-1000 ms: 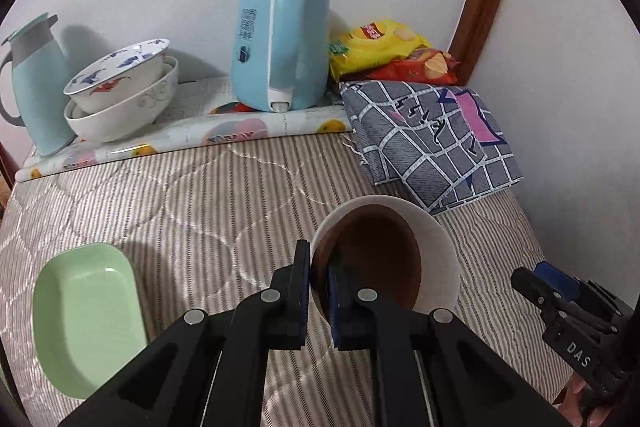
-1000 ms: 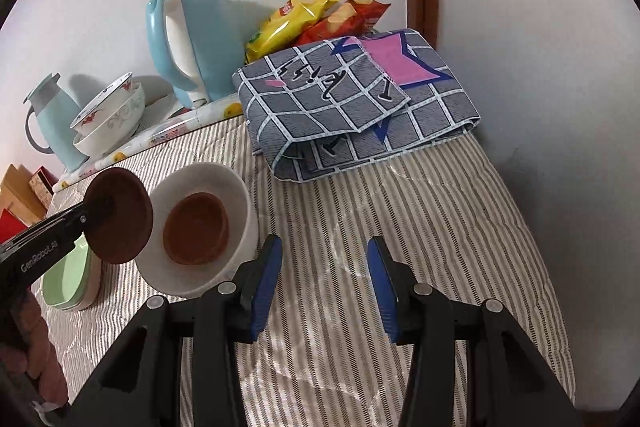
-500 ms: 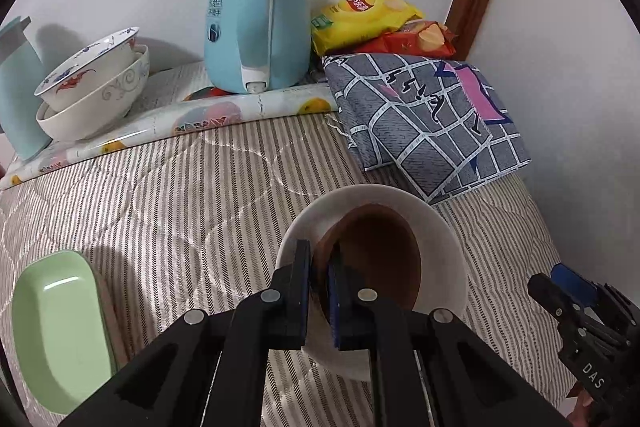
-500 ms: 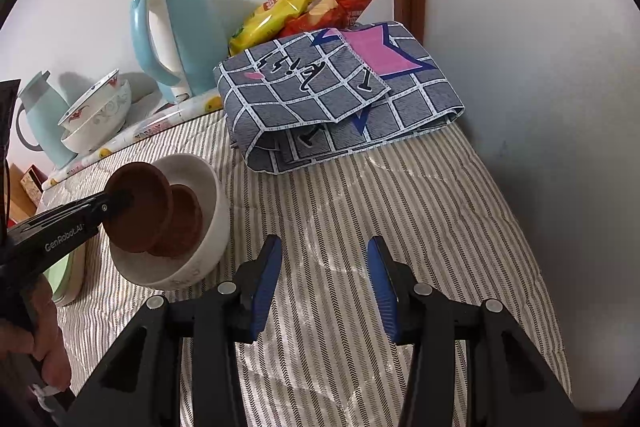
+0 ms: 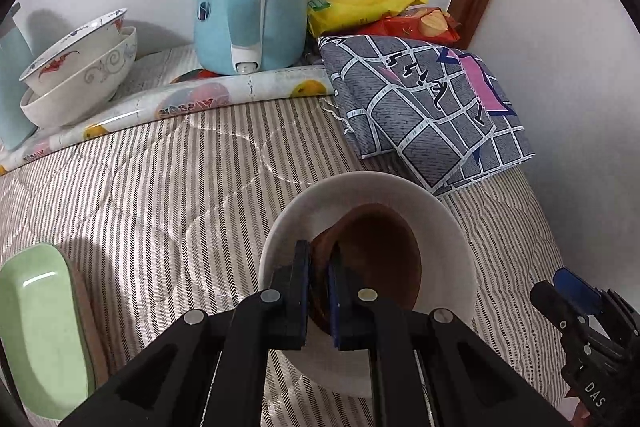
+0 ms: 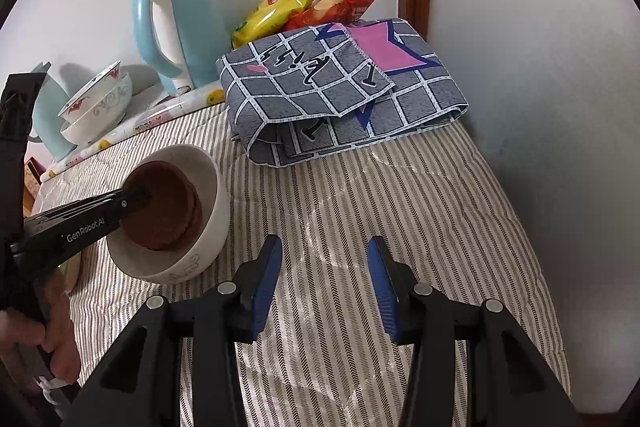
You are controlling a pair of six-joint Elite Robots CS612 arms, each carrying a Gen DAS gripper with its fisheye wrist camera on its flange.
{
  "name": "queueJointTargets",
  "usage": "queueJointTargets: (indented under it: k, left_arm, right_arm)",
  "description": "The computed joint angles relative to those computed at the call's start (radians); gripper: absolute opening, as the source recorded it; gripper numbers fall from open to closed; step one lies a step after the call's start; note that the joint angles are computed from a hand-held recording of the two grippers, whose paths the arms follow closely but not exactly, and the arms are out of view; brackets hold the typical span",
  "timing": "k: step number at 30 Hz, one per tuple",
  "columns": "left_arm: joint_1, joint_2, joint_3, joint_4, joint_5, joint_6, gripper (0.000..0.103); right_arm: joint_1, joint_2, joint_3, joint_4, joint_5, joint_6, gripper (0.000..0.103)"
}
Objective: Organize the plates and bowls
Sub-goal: 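Lower the small brown bowl into the white bowl with the right gripper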
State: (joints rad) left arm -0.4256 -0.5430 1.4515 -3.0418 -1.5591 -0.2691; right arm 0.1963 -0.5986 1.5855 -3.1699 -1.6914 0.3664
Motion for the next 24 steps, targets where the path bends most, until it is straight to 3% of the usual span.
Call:
queueJointTargets:
  k: [15, 24]
  left_arm:
    - [0.009, -0.008, -0.002, 0.039, -0.031, 0.0, 0.01]
    - [0.011, -0.036, 0.034, 0.003, -0.008, 0.0, 0.015]
  right_arm:
    - [0.01, 0.004, -0.019, 0.011, 0.007, -0.015, 0.045]
    - [0.016, 0.01, -0.04, -0.015, 0.04, -0.028, 0.045]
